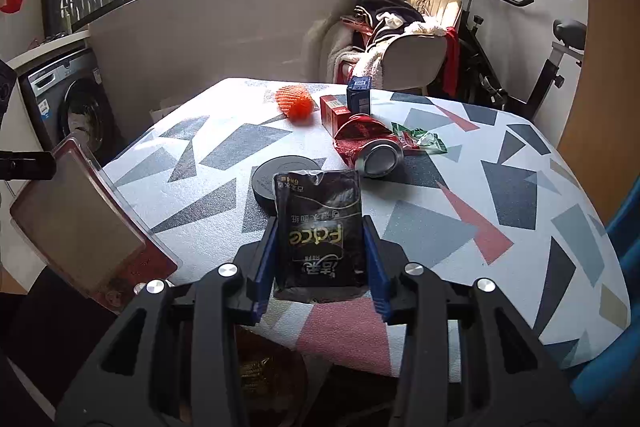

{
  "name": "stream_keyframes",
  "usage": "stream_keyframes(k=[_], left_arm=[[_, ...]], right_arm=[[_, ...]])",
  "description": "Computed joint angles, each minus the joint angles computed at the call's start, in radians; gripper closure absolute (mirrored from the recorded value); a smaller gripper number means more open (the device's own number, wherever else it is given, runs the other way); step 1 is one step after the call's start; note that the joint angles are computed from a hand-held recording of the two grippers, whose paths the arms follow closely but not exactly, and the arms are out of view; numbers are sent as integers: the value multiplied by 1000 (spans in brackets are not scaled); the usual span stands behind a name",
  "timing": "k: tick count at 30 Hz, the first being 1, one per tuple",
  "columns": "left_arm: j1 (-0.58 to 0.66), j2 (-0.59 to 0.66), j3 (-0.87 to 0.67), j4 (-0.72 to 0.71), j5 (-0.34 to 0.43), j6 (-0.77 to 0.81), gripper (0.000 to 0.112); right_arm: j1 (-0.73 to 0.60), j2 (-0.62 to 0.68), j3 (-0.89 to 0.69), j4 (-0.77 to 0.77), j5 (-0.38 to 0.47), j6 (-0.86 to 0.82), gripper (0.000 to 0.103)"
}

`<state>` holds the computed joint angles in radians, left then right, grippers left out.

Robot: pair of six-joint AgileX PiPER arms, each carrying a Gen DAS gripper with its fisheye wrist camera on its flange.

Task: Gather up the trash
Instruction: 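Carry packet and box to the brown bin and open both grippers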

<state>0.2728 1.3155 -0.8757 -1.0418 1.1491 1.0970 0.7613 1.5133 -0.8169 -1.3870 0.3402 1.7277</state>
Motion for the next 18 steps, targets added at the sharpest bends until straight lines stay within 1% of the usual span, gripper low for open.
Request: stream_keyframes(k=[4, 12, 14, 18], left_arm=[[-50, 10, 57, 19, -5, 37, 99], [-156, 77, 113, 57, -129, 49, 99], [-180, 96, 118, 66, -163, 45, 99], [-202, 132, 132, 63, -209, 49, 99]], right_arm=[[26, -10, 17, -6, 15, 20, 61], [51, -2, 31, -5, 19, 35, 61], [52, 2, 33, -7, 15, 40, 61], [45, 12, 41, -40, -8, 79, 61]])
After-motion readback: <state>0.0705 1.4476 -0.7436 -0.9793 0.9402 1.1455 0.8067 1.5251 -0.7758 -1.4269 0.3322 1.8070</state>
